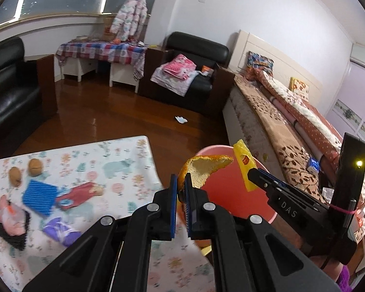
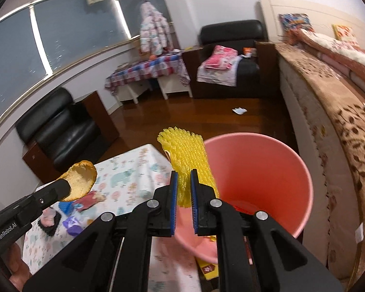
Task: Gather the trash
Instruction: 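Carry the yellow chip and yellow scrubber toward the pink bucket, then open both tools to drop the chip and scrubber into the bucket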
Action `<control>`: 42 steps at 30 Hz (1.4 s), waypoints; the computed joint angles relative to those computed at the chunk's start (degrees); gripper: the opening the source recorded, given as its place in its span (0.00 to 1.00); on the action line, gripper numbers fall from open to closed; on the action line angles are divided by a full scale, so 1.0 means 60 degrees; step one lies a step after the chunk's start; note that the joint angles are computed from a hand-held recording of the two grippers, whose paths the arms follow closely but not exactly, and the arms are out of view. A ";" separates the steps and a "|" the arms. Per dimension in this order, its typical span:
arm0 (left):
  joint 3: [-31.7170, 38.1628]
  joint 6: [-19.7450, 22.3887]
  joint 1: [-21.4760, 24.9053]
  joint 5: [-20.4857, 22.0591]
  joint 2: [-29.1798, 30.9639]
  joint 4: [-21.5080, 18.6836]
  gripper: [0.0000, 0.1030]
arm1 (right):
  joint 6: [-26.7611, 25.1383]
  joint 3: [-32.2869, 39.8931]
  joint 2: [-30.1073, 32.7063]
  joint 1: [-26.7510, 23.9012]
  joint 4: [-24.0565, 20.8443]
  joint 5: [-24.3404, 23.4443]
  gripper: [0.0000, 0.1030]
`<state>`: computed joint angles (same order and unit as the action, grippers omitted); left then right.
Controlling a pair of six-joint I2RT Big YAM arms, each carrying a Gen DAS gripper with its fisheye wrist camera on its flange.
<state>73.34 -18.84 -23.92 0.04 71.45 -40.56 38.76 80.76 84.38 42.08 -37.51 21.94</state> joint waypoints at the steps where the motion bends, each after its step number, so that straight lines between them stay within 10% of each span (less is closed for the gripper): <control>1: 0.0102 0.0006 -0.0111 -0.0058 0.0173 -0.0007 0.05 | 0.0035 -0.0083 -0.0033 -0.0057 0.0023 -0.0020 0.10; 31: 0.1017 0.0200 -0.0852 0.0244 0.2223 -0.0139 0.05 | 0.0810 -0.0949 -0.0065 -0.0663 -0.0025 -0.0244 0.10; 42: 0.0661 0.0259 -0.0834 0.0341 0.1739 0.0386 0.34 | 0.0971 -0.1079 -0.0281 -0.0651 0.0103 -0.0170 0.30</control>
